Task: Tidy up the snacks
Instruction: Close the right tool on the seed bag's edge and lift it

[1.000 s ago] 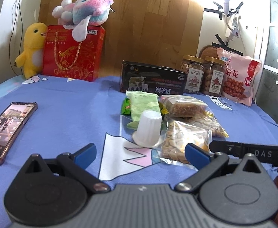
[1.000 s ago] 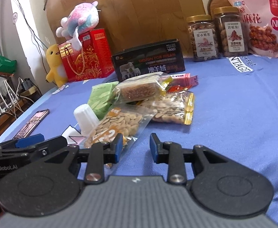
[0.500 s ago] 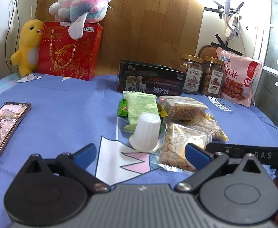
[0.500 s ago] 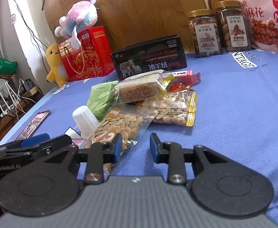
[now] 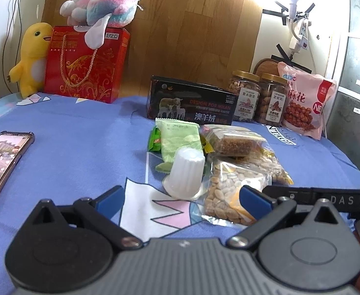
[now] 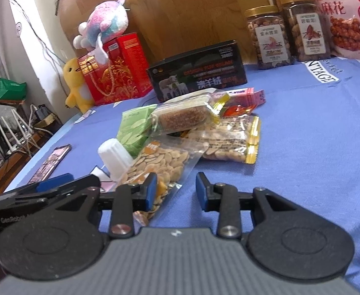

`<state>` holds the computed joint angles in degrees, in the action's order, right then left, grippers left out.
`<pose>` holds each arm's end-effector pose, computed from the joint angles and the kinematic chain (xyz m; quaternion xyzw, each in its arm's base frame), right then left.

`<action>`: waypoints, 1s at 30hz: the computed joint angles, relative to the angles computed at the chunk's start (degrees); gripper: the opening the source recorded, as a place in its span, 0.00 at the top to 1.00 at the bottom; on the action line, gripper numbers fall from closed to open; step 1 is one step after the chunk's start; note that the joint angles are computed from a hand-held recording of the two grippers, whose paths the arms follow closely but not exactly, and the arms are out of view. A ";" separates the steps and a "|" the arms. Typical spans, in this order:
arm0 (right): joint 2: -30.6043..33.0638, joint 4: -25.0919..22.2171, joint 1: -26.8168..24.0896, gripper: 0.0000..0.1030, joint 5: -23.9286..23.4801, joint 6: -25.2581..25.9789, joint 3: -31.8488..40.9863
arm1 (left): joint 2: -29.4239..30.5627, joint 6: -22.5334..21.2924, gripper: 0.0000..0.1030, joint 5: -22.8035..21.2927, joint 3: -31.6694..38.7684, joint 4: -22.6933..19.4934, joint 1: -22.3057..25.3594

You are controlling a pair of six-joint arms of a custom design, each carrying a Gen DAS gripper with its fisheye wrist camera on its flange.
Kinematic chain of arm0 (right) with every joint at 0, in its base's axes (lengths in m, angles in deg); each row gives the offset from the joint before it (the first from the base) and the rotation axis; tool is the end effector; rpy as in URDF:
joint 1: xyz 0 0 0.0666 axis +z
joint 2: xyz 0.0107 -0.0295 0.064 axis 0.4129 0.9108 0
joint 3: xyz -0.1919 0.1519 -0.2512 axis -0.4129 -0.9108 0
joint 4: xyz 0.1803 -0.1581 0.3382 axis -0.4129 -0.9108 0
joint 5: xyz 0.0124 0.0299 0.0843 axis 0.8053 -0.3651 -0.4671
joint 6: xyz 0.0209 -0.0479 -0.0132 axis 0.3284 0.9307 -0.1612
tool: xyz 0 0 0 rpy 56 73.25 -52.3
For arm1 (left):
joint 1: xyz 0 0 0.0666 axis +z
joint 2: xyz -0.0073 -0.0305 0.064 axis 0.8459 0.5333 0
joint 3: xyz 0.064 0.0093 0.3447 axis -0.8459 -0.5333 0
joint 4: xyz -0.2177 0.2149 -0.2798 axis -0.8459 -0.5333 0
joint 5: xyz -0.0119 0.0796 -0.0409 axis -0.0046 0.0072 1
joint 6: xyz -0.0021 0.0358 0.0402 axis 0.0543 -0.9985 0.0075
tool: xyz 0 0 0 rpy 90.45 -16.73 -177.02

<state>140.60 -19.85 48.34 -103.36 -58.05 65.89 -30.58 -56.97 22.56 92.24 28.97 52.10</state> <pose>0.4720 0.2248 0.2860 -0.2007 0.8395 0.3119 0.3970 0.3610 -0.0323 0.2910 -0.1068 0.8483 -0.0493 0.5163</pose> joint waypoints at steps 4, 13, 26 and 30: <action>0.42 -1.27 -0.21 0.62 -2.85 0.65 0.82 | -0.34 -0.26 0.00 3.47 0.39 -0.27 1.39; -0.34 -2.97 0.58 0.51 -2.91 7.64 0.43 | 0.62 -0.96 0.04 19.07 3.00 -3.45 5.74; 5.95 -4.46 -2.44 0.52 -9.17 -3.96 6.95 | 8.82 2.77 0.28 27.53 7.83 -6.39 6.95; 6.02 -6.67 -2.29 0.69 -10.53 -3.24 7.61 | 9.08 1.48 0.30 25.59 8.30 -6.69 4.90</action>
<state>146.62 -26.51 46.04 -113.89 -61.29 73.50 -21.50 -55.49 48.15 100.53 22.28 57.01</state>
